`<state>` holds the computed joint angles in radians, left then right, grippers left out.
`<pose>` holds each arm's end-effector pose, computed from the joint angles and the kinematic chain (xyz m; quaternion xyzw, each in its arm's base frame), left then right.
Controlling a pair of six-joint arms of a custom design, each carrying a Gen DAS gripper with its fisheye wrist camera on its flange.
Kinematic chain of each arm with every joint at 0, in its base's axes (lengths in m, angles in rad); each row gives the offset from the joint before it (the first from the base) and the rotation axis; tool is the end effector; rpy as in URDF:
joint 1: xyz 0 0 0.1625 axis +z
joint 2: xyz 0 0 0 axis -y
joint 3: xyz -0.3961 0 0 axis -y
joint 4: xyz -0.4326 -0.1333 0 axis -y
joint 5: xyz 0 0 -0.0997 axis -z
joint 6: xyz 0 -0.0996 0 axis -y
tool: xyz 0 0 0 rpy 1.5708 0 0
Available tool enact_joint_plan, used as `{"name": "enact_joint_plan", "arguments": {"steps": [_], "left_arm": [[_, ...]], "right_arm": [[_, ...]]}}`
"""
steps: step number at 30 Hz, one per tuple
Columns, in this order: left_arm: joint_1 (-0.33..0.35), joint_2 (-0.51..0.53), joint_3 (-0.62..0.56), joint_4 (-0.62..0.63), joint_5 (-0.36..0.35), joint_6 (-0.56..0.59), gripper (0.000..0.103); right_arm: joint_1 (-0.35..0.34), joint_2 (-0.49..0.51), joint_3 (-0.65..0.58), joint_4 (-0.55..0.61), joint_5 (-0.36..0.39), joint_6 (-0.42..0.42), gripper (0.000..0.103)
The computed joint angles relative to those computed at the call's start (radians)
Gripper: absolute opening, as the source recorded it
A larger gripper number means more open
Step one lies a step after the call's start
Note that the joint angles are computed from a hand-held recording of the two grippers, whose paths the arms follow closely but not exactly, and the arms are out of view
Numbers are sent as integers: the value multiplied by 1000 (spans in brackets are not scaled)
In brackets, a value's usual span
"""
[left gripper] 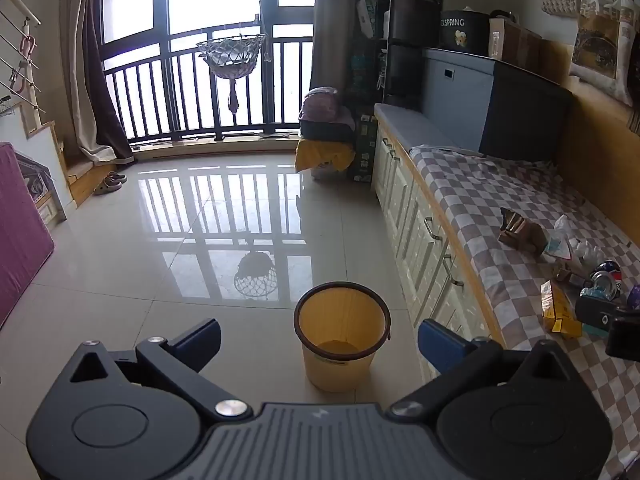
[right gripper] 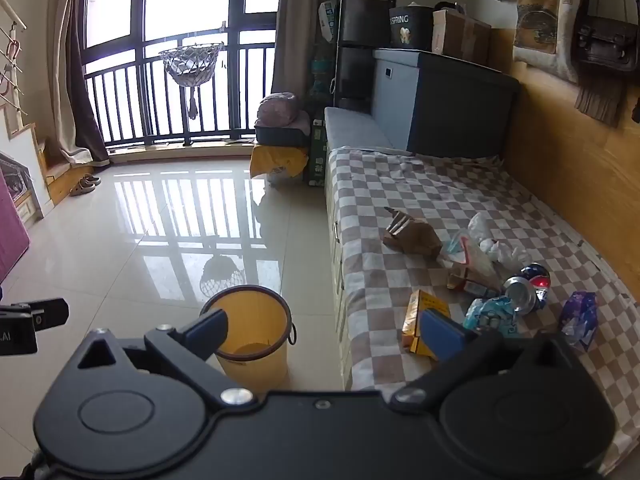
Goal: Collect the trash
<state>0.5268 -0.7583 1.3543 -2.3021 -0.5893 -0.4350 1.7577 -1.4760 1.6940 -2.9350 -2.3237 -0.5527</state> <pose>-0.5413 -0.5648 0.1507 0.2334 0.8490 -0.3609 0.3072 0.1694 -0.5452 0.5242 0.0966 -0.8006 0.4397 0.3955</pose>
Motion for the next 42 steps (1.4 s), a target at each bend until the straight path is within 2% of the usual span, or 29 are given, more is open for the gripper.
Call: {"name": "enact_joint_plan", "arguments": {"steps": [42], "left_arm": [[0,0,-1,4,1,-1,103]], "right_arm": [[-5,2,-3,-6,-5,-11,103]]}}
